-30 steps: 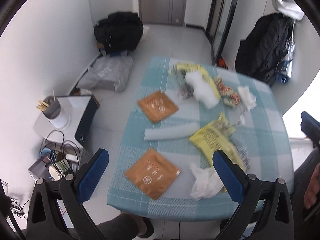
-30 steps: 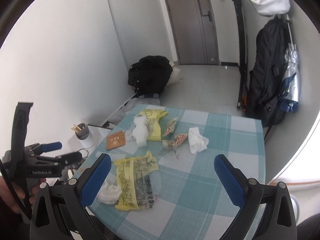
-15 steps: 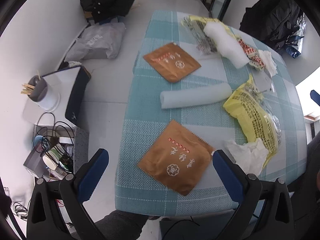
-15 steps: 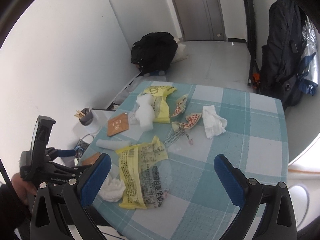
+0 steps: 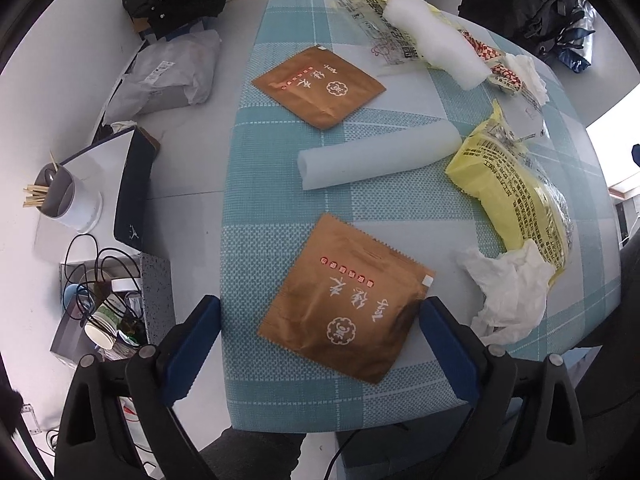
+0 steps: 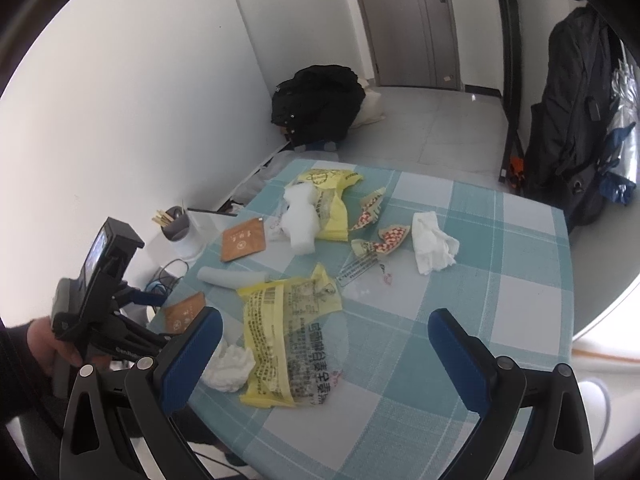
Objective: Collect trash
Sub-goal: 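Lower the left tool and grasp the brown sachet on the table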
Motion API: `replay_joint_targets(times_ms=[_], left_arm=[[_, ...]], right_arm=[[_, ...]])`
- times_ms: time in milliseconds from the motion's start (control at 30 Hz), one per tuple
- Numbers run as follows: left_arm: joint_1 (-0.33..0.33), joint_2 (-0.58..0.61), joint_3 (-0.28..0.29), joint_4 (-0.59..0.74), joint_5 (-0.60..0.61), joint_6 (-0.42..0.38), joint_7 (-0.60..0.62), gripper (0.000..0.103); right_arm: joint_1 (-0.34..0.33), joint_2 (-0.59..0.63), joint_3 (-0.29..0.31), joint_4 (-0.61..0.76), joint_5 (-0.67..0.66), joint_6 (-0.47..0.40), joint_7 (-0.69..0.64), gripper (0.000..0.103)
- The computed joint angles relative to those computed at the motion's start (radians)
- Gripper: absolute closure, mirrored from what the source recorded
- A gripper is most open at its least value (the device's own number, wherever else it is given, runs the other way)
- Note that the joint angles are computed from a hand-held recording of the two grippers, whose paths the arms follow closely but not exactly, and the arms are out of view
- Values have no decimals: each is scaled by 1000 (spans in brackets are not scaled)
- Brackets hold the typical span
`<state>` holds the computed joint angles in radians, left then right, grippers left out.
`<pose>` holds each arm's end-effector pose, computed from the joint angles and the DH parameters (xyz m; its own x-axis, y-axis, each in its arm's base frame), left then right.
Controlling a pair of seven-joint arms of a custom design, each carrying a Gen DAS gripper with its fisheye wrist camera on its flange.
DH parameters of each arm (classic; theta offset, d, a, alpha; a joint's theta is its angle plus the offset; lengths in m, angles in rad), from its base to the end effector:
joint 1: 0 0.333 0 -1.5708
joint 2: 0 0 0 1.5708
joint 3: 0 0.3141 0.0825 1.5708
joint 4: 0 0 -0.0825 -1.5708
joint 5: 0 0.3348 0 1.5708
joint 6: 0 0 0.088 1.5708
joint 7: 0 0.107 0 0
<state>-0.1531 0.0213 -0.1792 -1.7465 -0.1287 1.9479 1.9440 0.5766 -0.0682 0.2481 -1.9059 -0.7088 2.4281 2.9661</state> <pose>0.5074 -0.1832 0.5719 -0.6236 -0.7797 0.0564 -0.7707 0.6011 -0.2114 0.3645 0.3972 0.6031 -0.0473 -0.9661 -0.2537 -0.6857 0.2161 -0.6951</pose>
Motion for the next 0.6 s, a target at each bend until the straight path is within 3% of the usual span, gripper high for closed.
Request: replay_joint_targets(times_ms=[100, 333, 500, 600], left_arm=[[7, 12, 7, 18, -9, -13, -15, 20], [12, 2, 9, 0, -10, 18, -35, 32], [11, -34, 3, -50, 31, 86, -35, 47], [7, -61, -7, -86, 67, 130, -16, 50]], right_arm=[[7, 3, 8, 9, -12, -28, -9, 0], [24, 9, 17, 22, -35, -64, -16, 0], [39, 19, 22, 39, -50, -97, -16, 0], [48, 32, 23, 56, -54, -115, -25, 0]])
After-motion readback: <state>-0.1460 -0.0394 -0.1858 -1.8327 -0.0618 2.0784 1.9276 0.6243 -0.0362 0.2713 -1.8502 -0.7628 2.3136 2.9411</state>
